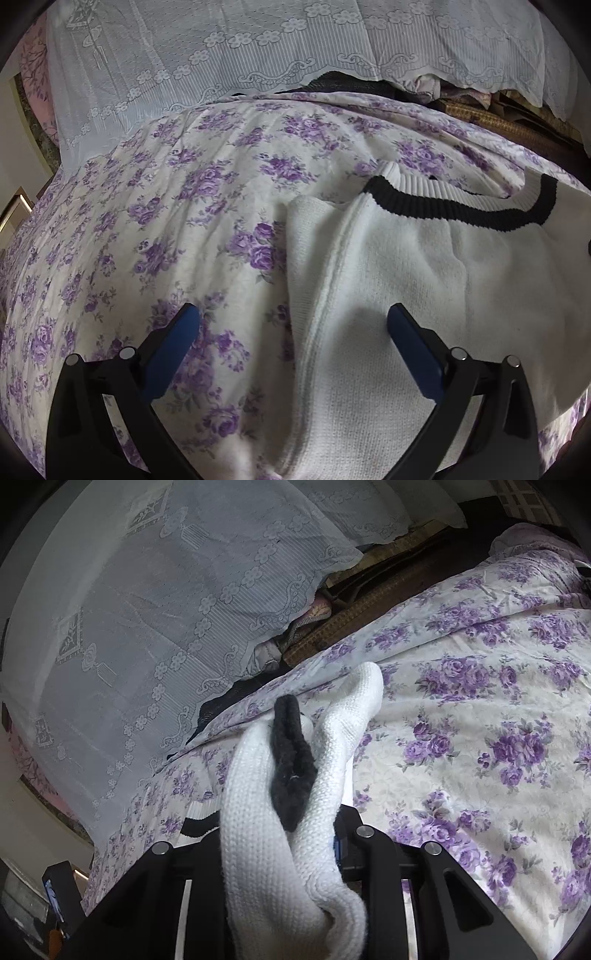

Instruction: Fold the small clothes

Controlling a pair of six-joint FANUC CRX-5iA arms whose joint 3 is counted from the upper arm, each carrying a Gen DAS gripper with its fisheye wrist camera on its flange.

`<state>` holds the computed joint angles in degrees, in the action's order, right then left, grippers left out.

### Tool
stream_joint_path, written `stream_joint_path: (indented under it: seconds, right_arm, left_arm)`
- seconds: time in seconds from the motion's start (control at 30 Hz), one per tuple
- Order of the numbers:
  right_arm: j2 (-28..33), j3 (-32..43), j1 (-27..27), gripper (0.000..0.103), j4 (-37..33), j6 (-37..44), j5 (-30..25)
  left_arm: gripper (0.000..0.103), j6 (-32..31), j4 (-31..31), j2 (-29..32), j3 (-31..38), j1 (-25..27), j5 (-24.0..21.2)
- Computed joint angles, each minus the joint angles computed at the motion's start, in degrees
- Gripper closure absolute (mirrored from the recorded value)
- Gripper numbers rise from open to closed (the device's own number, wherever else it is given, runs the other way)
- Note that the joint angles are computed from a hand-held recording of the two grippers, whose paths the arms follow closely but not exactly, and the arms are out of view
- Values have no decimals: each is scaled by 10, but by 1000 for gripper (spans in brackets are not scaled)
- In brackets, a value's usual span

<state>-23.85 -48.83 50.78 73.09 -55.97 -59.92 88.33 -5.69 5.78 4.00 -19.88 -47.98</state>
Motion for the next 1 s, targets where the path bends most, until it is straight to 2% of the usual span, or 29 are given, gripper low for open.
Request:
stream_joint_path:
  seconds: [0.23,0.43,0.53,0.6,0.63,0.67,0.7,0.8,0.9,1.0]
  right_arm:
    - [22,25,-4,76,17,22,34]
    - [42,45,-10,76,38,53,67]
    - [57,57,-10,76,46,66,90]
    - [68,65,-9,76,46,80,106]
    - [74,69,-8,76,46,86,113]
    - [78,73,-1,76,46,88,103]
    - [83,77,5,76,44,94,91]
    - [87,82,5,76,43,98,101]
    - [108,106,10,76,21,130,103]
    - [140,137,13,76,3,166,106]
  left_arm:
    - [4,-15,13,16,17,4,-10]
    - [4,-69,72,64,62,4,-27]
    - [4,-60,42,95,105,-17,-32]
    - [4,-77,69,126,140,-20,-58]
    - [4,-101,108,140,148,-16,-69]
    - [4,-106,119,149,157,-16,-79]
    - [4,-104,117,156,166,-17,-86]
    - [4,-99,148,174,185,0,-104]
    - [4,-88,183,177,183,25,-96]
    - [4,-111,234,173,166,49,-87]
